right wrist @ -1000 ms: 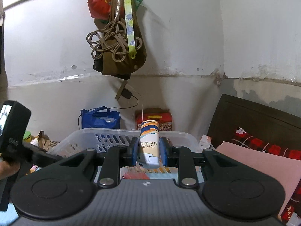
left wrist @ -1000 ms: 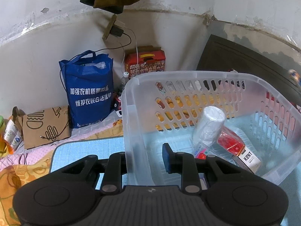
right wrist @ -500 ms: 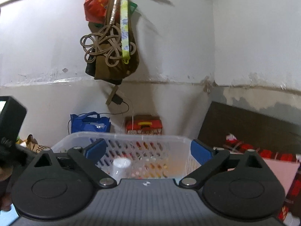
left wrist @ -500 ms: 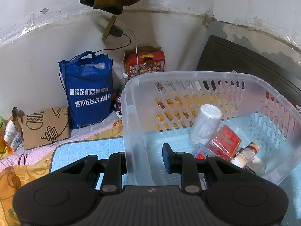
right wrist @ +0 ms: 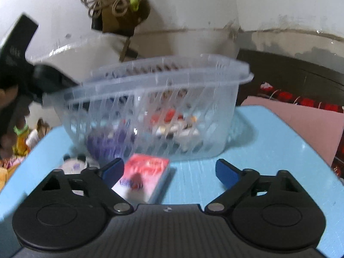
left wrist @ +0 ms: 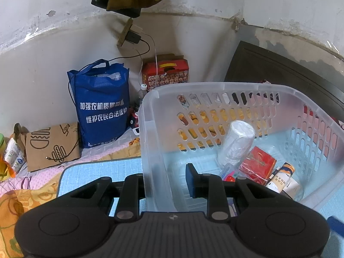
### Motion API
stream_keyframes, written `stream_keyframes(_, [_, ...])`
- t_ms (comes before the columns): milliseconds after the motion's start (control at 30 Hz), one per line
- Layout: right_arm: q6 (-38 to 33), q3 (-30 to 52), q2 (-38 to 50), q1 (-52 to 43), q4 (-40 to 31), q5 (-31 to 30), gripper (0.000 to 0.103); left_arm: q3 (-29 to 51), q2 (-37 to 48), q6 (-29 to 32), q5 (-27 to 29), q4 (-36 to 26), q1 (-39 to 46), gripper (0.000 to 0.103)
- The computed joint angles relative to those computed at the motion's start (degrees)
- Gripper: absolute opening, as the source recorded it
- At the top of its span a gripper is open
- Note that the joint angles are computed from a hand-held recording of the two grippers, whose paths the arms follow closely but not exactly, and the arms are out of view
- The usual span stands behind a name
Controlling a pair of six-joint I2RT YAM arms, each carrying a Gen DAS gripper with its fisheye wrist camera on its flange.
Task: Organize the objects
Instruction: 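Drop the cream tube into the basket with the right tool, then grasp the pink tissue pack with the right tool and lift it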
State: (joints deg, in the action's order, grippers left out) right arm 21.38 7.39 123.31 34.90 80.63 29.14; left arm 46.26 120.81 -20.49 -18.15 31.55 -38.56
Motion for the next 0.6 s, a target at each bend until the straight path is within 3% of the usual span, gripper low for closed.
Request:
stream_keyframes(400, [1.05, 6.08, -2.66, 6.17, -13.97, 2.88, 0.076, -0.11, 0.07, 0.27, 0.28, 0.46, 0.29, 0.031])
stream_keyframes(600, [-0.03, 6.51, -1.01, 4.24, -12.17, 0.35, 0.071, -0.09, 0.15, 0.33, 0.21, 0.61, 0.27, 0.031])
